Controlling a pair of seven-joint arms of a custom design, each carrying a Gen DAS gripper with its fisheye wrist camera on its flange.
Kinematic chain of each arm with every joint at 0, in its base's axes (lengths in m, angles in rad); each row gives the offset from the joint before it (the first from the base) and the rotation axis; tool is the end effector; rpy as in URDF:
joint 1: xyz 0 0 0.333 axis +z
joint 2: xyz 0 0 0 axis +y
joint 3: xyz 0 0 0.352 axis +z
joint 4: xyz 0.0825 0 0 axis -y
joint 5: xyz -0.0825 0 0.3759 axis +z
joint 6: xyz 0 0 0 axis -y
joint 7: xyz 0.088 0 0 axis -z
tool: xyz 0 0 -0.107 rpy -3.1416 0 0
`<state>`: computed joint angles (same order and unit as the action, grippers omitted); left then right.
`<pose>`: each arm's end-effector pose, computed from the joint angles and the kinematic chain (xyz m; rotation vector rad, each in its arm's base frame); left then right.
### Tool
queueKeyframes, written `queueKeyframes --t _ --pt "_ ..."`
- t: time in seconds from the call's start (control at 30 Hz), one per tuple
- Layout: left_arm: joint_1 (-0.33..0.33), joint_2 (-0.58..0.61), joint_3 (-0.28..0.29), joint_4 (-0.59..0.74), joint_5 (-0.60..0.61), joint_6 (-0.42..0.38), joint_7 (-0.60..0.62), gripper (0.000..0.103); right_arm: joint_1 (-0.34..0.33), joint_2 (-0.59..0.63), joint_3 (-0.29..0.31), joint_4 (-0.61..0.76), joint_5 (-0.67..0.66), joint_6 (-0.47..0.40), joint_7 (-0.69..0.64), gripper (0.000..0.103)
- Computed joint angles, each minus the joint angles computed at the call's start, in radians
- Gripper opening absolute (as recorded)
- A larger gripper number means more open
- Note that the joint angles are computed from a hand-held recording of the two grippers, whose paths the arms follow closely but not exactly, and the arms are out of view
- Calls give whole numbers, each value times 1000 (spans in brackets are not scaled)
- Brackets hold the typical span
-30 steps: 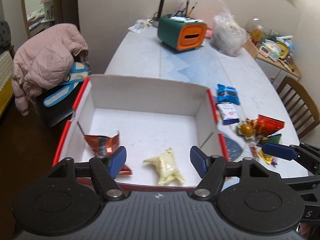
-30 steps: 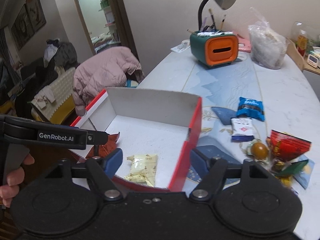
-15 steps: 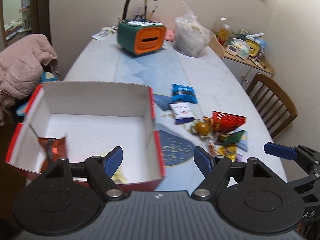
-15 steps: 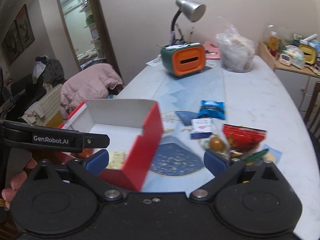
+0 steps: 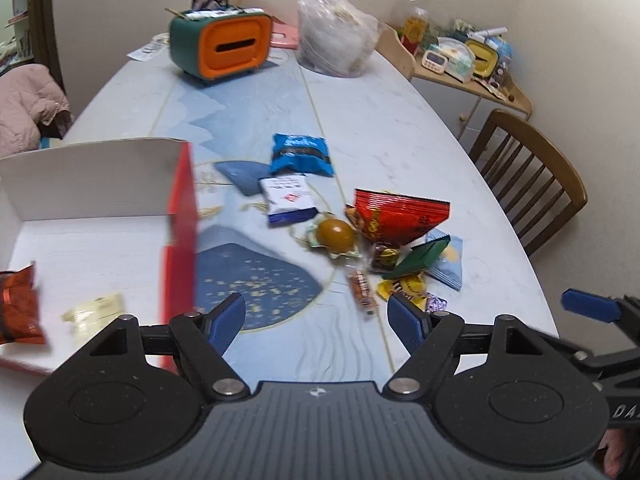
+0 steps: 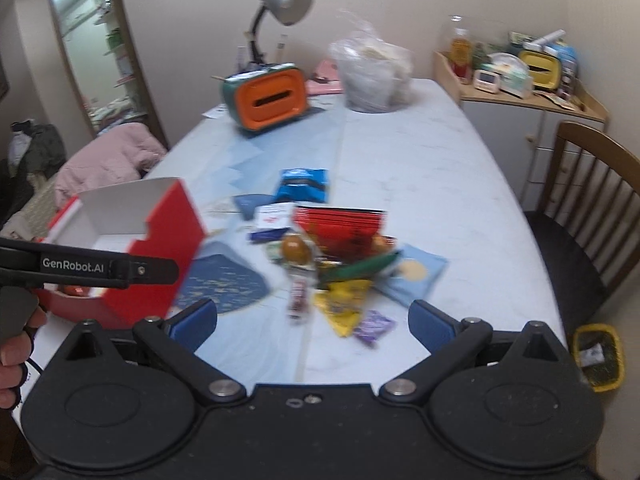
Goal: Organize snacks
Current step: 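Move both tools back toward the snack pile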
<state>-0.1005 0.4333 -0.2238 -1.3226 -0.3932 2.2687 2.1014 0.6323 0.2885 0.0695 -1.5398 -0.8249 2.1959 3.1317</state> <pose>0.7050 -0.2065 0.5884 -1.2902 2.5512 -0.9946 0.5457 0.4186 0.5737 -1.2681 2.1172 -0.7393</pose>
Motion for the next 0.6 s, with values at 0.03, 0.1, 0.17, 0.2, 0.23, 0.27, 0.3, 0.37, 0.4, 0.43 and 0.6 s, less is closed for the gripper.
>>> queueKeyframes --t 0.03,0.1,0.17,0.2,0.23,0.27,0.3,0.37,0.4,0.43,0.6 --pt "-13 3 2 -5 12 12 -7 78 -4 -17 -4 -29 -4 7 9 102" --pt "-29 11 1 -12 28 25 -10 78 -19 -44 -5 -79 -5 15 18 102" --pt "-57 24 11 -13 68 42 -40 78 -38 -64 -2 -121 -3 27 19 102" --pt "-69 34 16 -5 86 42 -58 78 -49 -72 0 -138 1 30 18 102" --pt "-81 46 20 4 104 41 -79 78 -60 -77 1 -152 7 36 16 101" --pt "-90 57 22 11 118 40 -98 78 -71 -83 2 -168 12 48 16 101" --pt "-99 70 24 22 131 37 -114 78 -83 -86 2 -179 18 60 14 100" --pt "-112 96 23 46 151 31 -136 78 -106 -89 0 -196 32 91 15 100" --pt "-120 106 25 50 164 36 -148 78 -116 -90 -1 -203 37 110 16 99" --pt "-130 116 30 56 180 41 -161 78 -125 -87 -3 -205 41 124 15 99" --pt "-158 184 42 129 233 21 -226 77 -162 -58 -13 -194 82 197 -10 91"
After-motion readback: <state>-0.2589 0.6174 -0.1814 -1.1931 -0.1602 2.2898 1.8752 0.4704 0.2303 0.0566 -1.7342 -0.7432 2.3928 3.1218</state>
